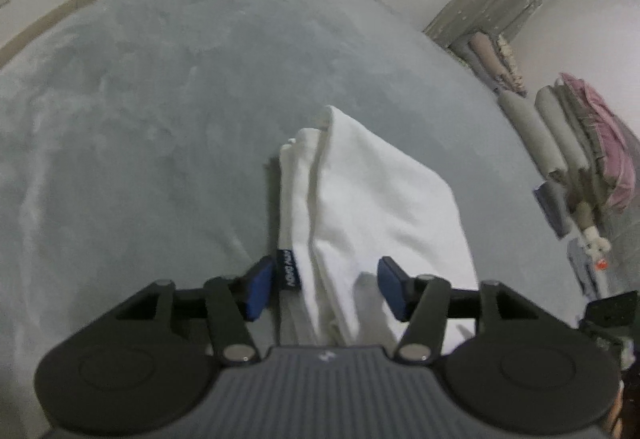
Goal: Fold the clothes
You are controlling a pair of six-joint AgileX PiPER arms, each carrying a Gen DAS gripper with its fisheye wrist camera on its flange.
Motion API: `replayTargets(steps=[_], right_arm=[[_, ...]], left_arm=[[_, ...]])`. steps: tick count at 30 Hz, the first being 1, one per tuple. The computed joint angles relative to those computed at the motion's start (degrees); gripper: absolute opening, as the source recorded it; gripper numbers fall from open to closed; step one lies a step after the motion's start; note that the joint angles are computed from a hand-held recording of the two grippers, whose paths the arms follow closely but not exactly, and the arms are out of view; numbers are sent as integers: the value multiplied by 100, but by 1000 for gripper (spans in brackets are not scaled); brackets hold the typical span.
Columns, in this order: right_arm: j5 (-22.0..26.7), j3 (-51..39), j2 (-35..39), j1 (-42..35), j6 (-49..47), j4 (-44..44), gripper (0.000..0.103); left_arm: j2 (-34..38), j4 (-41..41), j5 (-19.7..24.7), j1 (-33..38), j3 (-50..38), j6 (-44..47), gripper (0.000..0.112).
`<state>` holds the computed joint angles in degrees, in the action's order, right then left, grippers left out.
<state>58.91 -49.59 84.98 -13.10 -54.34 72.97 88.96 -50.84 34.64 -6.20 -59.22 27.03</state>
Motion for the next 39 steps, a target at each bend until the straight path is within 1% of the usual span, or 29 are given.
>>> replayTargets(steps=[1, 3, 4, 5, 6, 7, 8, 9, 10, 13, 15, 18, 19, 21, 23, 27, 28, 30, 31, 32, 34, 37, 39], right_arm=[[-69, 38, -28, 39, -39, 24, 81], [-282, 101, -120, 144, -53, -7, 71], [-462, 92, -204, 226, 39, -166, 55], [-585, 72, -274, 287, 119, -306, 47], [-673, 50, -331, 332, 185, -424, 44], [-713, 11, -406, 367, 242, -546, 36], [-729, -39, -488, 398, 295, -670, 32], [-743, -91, -566, 429, 347, -796, 31], [-754, -145, -643, 460, 400, -922, 29], [-590, -369, -989, 419, 667, -1513, 29], [-255, -489, -1194, 124, 718, -1775, 29], [353, -640, -1238, -466, 460, -1943, 29], [445, -661, -1177, -545, 409, -2022, 29], [434, -644, -1054, -527, 411, -2221, 31], [265, -593, -970, -385, 487, -2342, 39], [688, -672, -786, -798, 219, -2042, 44], [787, -696, -777, -907, 168, -1974, 49], [817, -755, -711, -1022, 97, -1757, 55], [853, -743, -711, -1123, 54, -1619, 60], [891, -732, -710, -1221, 15, -1482, 62], [968, -726, -613, -1326, 25, -1275, 63], [817, -732, -527, -1232, 131, -1251, 63], [741, -774, -457, -1145, 160, -1240, 63]], left_arm=[[23, -40, -88, -49, 26, 47, 61], [-11, 80, -369, -279, 103, -74, 65], [-45, 204, -519, -422, 142, -213, 65], [-68, 267, -607, -522, 170, -322, 65], [-91, 329, -686, -609, 200, -419, 65], [-119, 366, -741, -654, 235, -464, 63], [-148, 407, -797, -700, 270, -513, 63], [-175, 424, -828, -731, 299, -556, 59], [-204, 362, -767, -711, 302, -582, 57], [-249, 193, -391, -681, 219, -665, 56], [-263, 135, -261, -802, 194, -645, 56], [-279, 516, -388, -1212, 158, -922, 56], [-265, 791, -461, -1349, 128, -1175, 57], [-225, 1308, -591, -1540, 69, -1646, 60], [-218, 1247, -572, -1522, 68, -1598, 62], [-290, 1171, -581, -1477, 105, -1540, 67], [-328, 1133, -607, -1456, 137, -1502, 68], [-429, 777, -665, -1377, 261, -1202, 71], [-459, 577, -693, -1329, 297, -1047, 73], [-475, 417, -727, -1294, 321, -926, 75], [-455, 142, -792, -1273, 350, -697, 82], [-356, 57, -1045, -1350, 335, -671, 83], [-245, -105, -1128, -1347, 289, -529, 83]])
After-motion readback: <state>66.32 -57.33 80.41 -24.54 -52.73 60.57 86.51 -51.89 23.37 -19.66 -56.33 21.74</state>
